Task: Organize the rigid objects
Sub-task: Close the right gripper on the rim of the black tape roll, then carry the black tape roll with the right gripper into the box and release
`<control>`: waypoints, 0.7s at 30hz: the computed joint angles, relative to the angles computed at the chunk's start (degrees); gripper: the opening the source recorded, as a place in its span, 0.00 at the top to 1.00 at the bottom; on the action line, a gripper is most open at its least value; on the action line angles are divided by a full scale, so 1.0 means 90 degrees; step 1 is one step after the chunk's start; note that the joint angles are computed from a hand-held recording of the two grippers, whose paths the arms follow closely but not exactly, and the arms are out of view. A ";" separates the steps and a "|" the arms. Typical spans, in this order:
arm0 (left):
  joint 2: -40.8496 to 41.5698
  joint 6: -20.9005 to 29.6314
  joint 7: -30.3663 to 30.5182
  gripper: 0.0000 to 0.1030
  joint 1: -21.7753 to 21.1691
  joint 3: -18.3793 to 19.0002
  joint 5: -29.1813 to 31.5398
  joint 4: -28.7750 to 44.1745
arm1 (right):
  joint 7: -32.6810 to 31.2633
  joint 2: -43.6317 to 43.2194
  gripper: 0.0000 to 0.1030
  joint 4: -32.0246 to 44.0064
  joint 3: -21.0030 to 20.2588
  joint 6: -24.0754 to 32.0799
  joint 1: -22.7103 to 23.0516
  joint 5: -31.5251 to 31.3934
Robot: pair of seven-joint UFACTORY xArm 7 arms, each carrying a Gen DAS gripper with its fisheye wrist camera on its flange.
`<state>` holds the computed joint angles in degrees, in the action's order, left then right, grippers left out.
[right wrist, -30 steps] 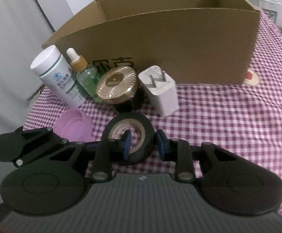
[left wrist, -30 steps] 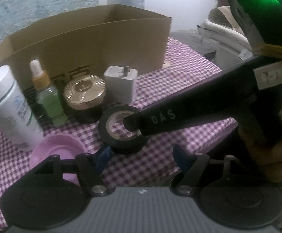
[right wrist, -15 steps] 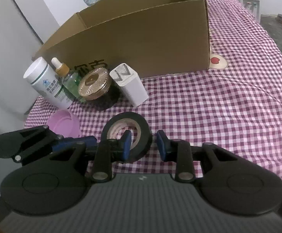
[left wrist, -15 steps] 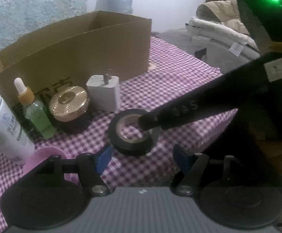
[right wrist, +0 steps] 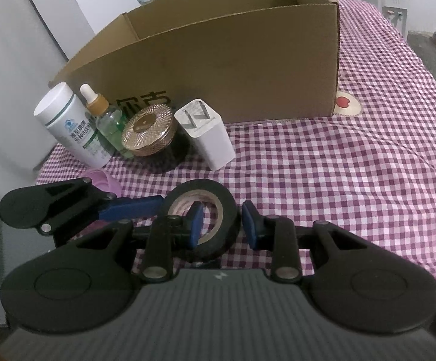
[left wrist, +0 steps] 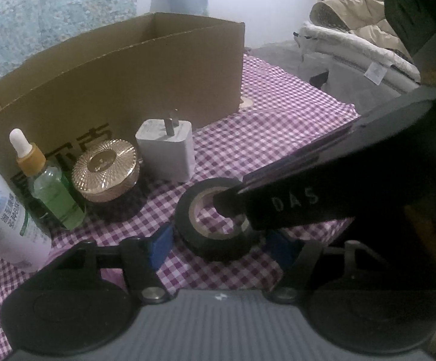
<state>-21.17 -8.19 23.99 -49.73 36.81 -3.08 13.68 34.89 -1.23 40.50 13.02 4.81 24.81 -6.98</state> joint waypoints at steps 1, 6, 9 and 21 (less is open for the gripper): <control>-0.0013 -0.0009 0.0017 0.38 -0.0084 0.0099 0.0008 0.0005 | 0.0078 0.0009 0.73 0.0017 0.0004 0.0014 -0.0018 -0.0147; 0.0034 -0.0181 -0.0087 0.38 -0.0063 0.0085 0.0131 -0.0050 | 0.0423 0.0033 0.77 0.0055 -0.0008 0.0046 -0.0066 -0.0674; -0.0057 -0.0169 -0.0159 0.38 0.0009 0.0069 0.0275 -0.0104 | 0.0583 -0.0006 0.81 0.0019 -0.0015 0.0039 -0.0083 -0.0777; -0.1378 -0.0064 -0.0216 0.38 0.2478 -0.2295 0.0601 -0.0510 | 0.1667 -0.0701 0.82 0.0225 0.0640 0.0144 -0.0677 -0.2139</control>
<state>-33.57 -8.77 22.04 -27.43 16.15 2.33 9.09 49.90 -7.54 42.52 18.78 6.11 18.72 -26.23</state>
